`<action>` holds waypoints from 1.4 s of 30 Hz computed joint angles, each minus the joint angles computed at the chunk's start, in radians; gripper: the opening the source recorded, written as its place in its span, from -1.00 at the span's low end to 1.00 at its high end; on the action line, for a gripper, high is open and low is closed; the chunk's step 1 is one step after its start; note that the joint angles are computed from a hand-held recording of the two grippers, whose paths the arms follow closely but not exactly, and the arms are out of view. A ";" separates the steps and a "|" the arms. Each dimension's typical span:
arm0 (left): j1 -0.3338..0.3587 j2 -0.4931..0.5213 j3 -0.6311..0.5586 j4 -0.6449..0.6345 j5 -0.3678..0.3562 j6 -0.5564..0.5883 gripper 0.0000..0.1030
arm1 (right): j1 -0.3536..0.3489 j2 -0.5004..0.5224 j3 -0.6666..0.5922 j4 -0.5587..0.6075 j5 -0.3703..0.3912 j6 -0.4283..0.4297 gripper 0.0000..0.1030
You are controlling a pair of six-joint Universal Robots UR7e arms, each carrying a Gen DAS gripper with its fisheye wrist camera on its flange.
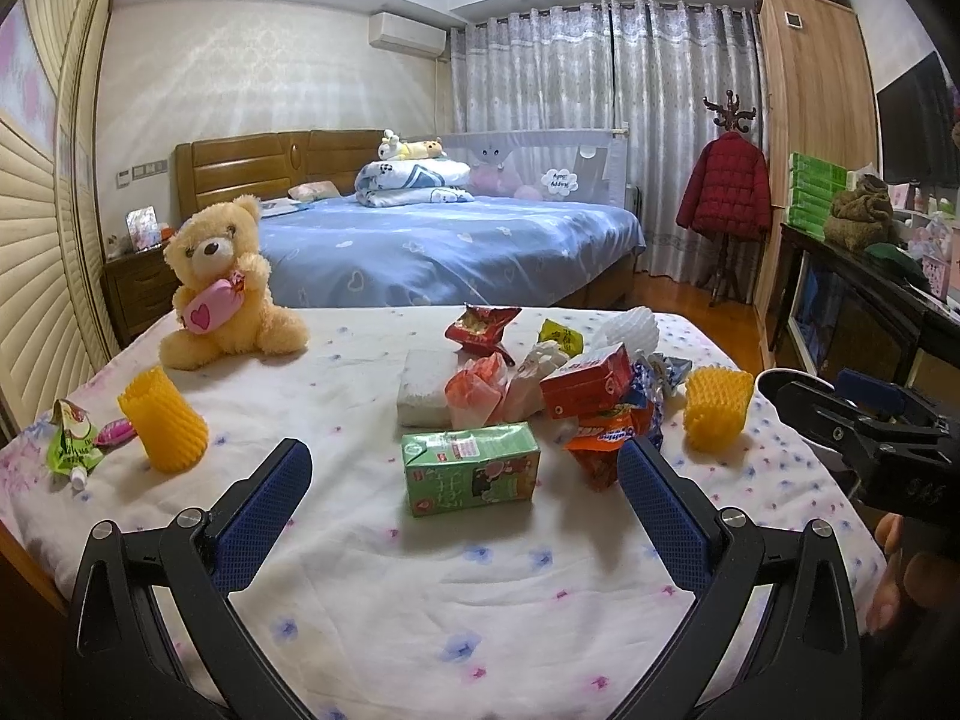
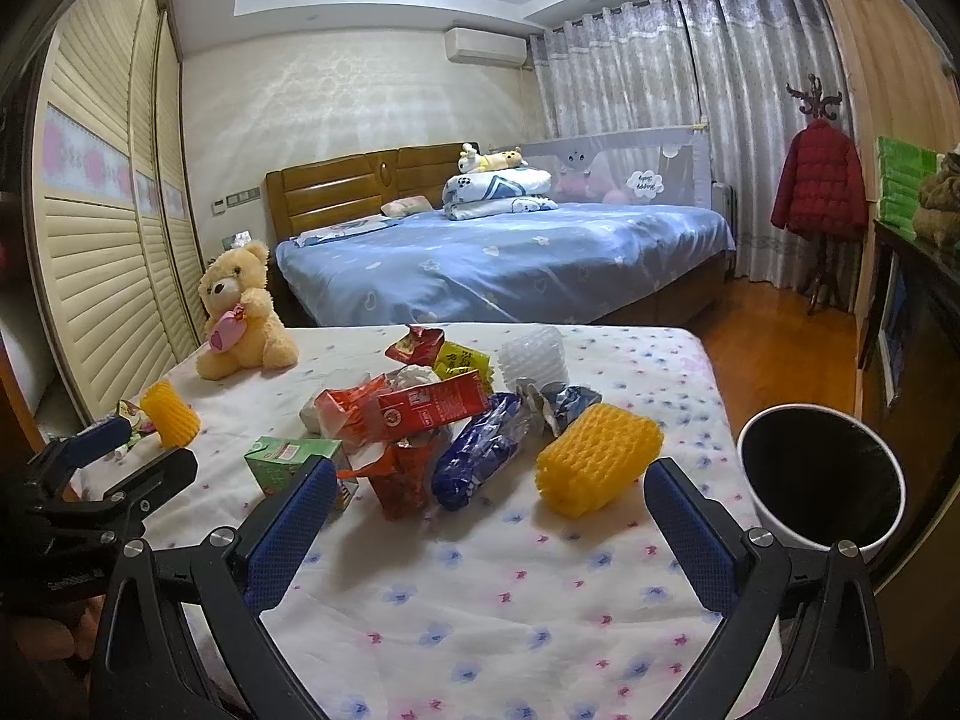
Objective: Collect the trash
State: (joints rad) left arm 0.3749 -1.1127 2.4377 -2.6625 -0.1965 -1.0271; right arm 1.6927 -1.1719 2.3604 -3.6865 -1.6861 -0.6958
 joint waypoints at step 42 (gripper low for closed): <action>0.423 0.015 -0.160 -0.400 -0.472 0.914 0.77 | -0.001 0.141 -0.181 0.367 -0.040 0.099 -0.09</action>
